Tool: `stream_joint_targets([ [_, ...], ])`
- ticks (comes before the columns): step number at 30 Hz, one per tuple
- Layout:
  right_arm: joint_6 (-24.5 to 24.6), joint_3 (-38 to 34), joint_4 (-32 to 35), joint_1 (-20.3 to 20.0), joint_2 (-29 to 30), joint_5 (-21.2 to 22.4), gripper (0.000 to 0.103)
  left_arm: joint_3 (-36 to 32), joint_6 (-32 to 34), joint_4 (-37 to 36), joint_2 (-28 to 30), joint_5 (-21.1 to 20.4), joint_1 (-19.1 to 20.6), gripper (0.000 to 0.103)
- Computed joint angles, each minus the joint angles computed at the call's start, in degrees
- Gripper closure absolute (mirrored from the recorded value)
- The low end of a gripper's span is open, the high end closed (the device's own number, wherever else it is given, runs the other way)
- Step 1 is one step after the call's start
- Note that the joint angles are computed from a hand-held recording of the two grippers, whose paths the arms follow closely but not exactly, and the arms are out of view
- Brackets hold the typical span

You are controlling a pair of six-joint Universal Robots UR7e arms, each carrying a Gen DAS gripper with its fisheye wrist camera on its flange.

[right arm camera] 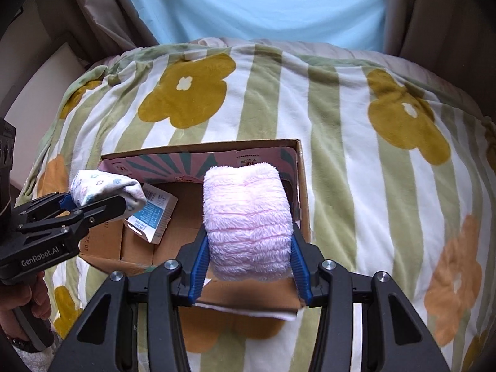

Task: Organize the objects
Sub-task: 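Lower sock bundle and pink roll into the box and open both tools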

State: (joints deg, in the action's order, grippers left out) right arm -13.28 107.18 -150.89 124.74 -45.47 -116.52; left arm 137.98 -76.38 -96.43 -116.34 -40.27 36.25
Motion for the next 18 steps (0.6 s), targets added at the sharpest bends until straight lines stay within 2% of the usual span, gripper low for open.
stream_joint_targets([
  [5,-0.23,-1.38,1.92,-1.91,2.06,1.17,0.059,2.92,2.88,-8.85,2.95,-0.39,4.12,0.056],
  [8,-0.80,-1.75,2.42,-2.40,2.55,1.36,0.059,3.57,3.08,-10.35,4.19,-0.69,4.88,0.056],
  [11,-1.21,-2.20,2.90,-2.73,2.78,1.92,0.059,3.48,2.91,-10.27,4.83,-0.93,5.20,0.056],
  [16,-1.35,-3.02,3.85,-3.33,2.52,5.74,0.059,2.03,0.07,-6.10,5.35,-0.55,4.57,0.055],
  [17,-0.92,-3.32,4.29,-3.34,2.53,6.22,0.059,1.96,0.07,-6.08,5.06,-0.58,4.25,0.054],
  [18,-0.35,-3.66,4.98,-3.50,2.45,7.17,0.056,1.74,-0.36,-5.43,4.93,-0.44,3.83,0.047],
])
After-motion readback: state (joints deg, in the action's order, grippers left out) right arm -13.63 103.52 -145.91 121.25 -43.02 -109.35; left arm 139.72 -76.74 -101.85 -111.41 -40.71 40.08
